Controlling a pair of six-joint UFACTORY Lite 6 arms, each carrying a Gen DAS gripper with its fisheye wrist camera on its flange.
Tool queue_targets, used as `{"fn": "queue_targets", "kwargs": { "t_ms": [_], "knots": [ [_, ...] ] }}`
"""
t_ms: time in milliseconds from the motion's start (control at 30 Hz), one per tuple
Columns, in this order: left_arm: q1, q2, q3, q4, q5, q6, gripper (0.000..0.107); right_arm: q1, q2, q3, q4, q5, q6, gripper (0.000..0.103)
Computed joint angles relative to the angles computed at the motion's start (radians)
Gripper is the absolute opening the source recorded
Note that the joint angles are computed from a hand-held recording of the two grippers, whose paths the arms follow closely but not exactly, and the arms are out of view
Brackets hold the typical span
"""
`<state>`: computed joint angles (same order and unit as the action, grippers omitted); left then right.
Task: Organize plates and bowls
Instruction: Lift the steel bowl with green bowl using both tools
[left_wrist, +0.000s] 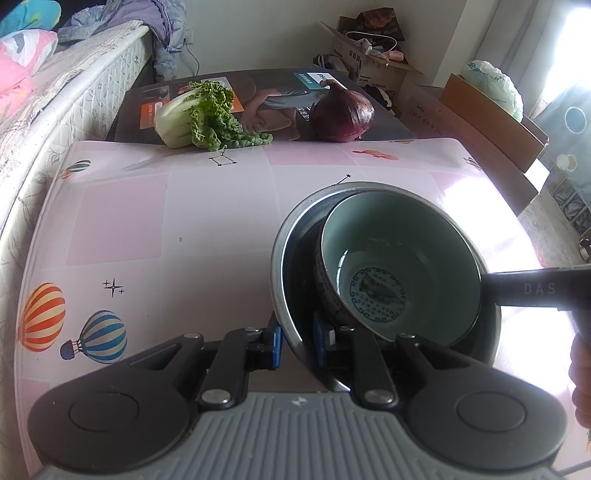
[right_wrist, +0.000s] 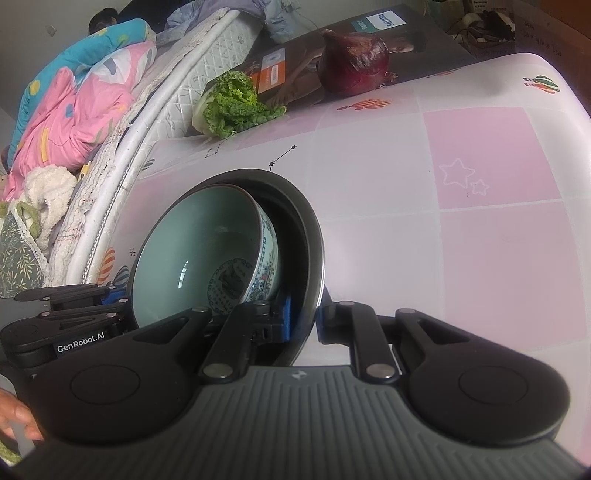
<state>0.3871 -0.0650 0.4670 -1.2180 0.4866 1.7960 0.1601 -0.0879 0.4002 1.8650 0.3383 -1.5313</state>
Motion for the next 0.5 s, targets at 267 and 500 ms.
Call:
{"fn": "queue_targets", "kwargs": {
  "t_ms": [267,500],
  "knots": [
    [0.015,-0.039,-0.004,0.041,0.023,-0.040,0.018,0.001,-0.070,-0.012,-0.115,-0.016,0.121,0.013],
    [0.044,-0.103,-0.012,0.106,0.063,-0.098,0.018,0.011,-0.155,-0.026,-0.281,-0.030,0.299,0.013]
  ]
}}
